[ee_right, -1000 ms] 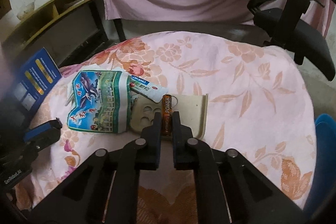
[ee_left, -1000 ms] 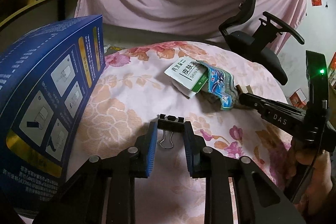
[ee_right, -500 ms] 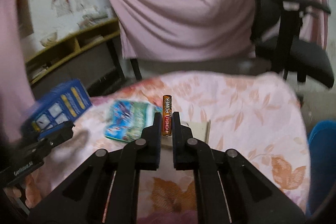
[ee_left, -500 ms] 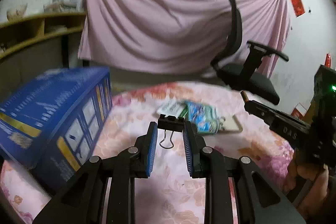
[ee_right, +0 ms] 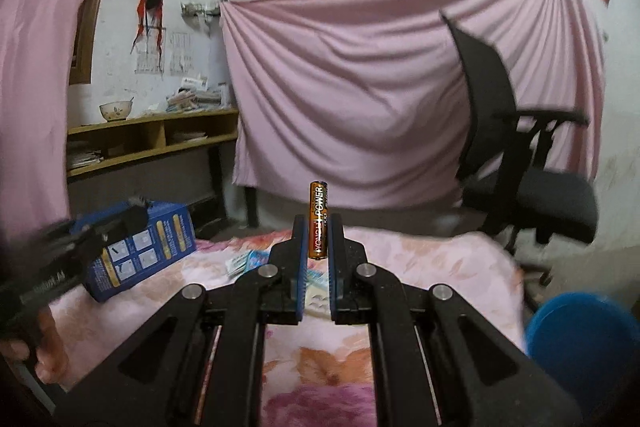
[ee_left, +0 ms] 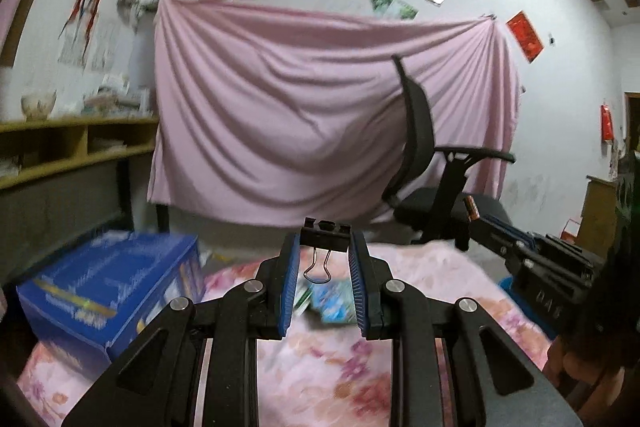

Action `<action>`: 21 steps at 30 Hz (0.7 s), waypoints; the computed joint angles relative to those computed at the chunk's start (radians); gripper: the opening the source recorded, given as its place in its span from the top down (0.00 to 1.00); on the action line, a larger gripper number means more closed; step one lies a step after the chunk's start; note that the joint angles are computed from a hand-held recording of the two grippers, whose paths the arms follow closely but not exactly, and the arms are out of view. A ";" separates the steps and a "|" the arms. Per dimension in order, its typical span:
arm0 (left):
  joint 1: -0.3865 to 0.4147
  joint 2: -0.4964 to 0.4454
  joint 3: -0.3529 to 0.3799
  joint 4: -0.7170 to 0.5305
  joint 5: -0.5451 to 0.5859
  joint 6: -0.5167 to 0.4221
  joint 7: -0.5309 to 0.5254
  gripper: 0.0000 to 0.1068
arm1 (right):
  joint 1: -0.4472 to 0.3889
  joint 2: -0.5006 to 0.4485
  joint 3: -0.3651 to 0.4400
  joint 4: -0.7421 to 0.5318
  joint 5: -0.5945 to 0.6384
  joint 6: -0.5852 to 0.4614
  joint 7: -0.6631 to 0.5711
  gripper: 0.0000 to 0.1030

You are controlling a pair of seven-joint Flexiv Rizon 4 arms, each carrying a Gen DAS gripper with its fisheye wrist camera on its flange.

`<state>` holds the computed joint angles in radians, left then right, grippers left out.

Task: Collect trash
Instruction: 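Carry binder clip and battery to the blue basin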

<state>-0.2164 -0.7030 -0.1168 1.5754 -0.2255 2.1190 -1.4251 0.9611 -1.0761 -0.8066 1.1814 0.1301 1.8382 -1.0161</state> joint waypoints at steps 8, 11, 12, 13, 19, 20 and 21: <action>-0.041 -0.005 -0.019 -0.102 0.042 -0.001 0.037 0.80 | 0.117 -0.018 -0.206 0.113 0.223 0.103 -0.054 0.73; -0.058 -0.014 -0.030 -0.149 0.060 -0.029 0.066 0.80 | 0.135 -0.002 -0.225 0.146 0.280 0.123 -0.091 0.73; -0.058 -0.018 -0.039 -0.164 0.072 -0.041 0.073 0.80 | 0.142 0.005 -0.231 0.161 0.300 0.131 -0.104 0.73; -0.064 -0.024 -0.045 -0.185 0.080 -0.057 0.085 0.80 | 0.145 0.013 -0.232 0.172 0.318 0.138 -0.115 0.73; -0.116 -0.072 -0.066 -0.309 0.105 -0.153 0.157 0.80 | 0.175 0.049 -0.265 0.241 0.423 0.143 -0.178 0.72; -0.127 -0.084 -0.069 -0.333 0.106 -0.170 0.169 0.80 | 0.179 0.057 -0.268 0.257 0.435 0.145 -0.182 0.72; -0.135 -0.096 -0.077 -0.363 0.110 -0.195 0.182 0.80 | 0.180 0.063 -0.269 0.266 0.443 0.144 -0.184 0.72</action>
<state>-0.3519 -0.7995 -0.1940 1.2126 -0.1160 1.9242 -1.2427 1.1409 -1.0128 -1.0753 1.4477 0.5733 1.9819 -1.2003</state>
